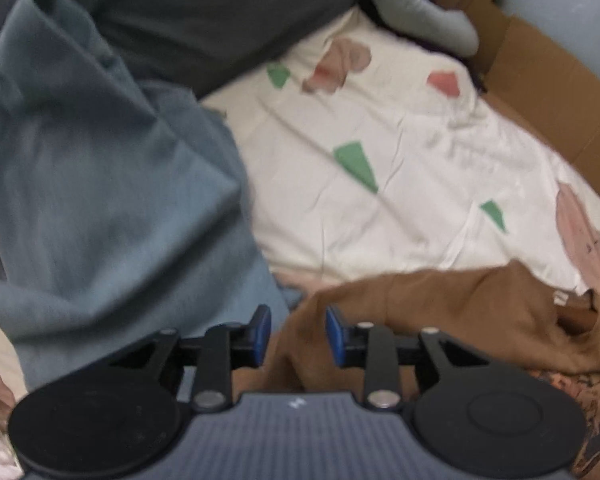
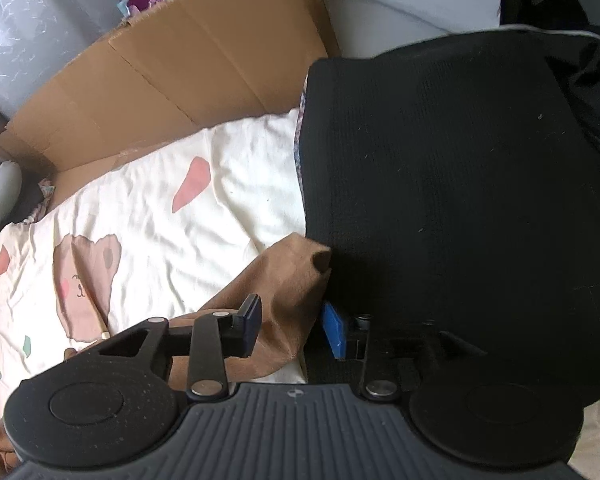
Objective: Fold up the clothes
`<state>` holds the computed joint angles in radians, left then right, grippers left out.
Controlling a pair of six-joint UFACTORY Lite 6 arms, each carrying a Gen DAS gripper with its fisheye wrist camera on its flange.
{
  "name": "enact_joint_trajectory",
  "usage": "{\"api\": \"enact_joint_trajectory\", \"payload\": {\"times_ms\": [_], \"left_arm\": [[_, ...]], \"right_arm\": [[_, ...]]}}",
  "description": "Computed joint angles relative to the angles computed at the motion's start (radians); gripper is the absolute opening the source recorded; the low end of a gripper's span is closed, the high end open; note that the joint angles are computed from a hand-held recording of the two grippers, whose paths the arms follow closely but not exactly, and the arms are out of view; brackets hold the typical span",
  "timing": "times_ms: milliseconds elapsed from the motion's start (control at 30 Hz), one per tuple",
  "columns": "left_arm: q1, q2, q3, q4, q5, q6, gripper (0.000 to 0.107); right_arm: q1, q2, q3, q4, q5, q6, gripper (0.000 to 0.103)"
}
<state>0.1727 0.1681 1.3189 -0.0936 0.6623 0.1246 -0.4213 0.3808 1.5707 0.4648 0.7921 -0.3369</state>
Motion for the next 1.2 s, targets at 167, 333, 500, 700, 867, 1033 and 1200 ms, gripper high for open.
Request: {"api": "enact_joint_trajectory", "payload": {"times_ms": [167,333,500,700,867,1033,1200], "left_arm": [[-0.024,0.04,0.084,-0.007,0.0,0.005,0.033],[-0.071,0.091,0.131,-0.035,-0.021,0.002,0.033],[-0.142,0.156,0.17,-0.063,-0.052,0.014,0.033],[-0.231,0.212,0.181,-0.113,-0.106,0.002,0.041],[-0.308,0.23,0.172,-0.056,-0.151,-0.079,0.041],[-0.366,0.243,0.158,-0.079,-0.174,-0.096,0.042],[-0.416,0.251,0.113,-0.089,-0.233,-0.146,0.046]], "right_arm": [[-0.023,-0.04,-0.009,-0.002,-0.002,-0.005,0.041],[0.004,-0.062,-0.001,-0.023,-0.056,-0.023,0.041],[0.054,-0.033,0.057,-0.019,-0.083,-0.05,0.041],[0.134,0.009,0.086,0.068,-0.063,-0.127,0.041],[0.204,0.054,0.122,0.145,-0.02,-0.203,0.041],[0.274,0.075,0.119,0.213,0.009,-0.22,0.041],[0.369,0.109,0.11,0.221,0.022,-0.239,0.041]]}}
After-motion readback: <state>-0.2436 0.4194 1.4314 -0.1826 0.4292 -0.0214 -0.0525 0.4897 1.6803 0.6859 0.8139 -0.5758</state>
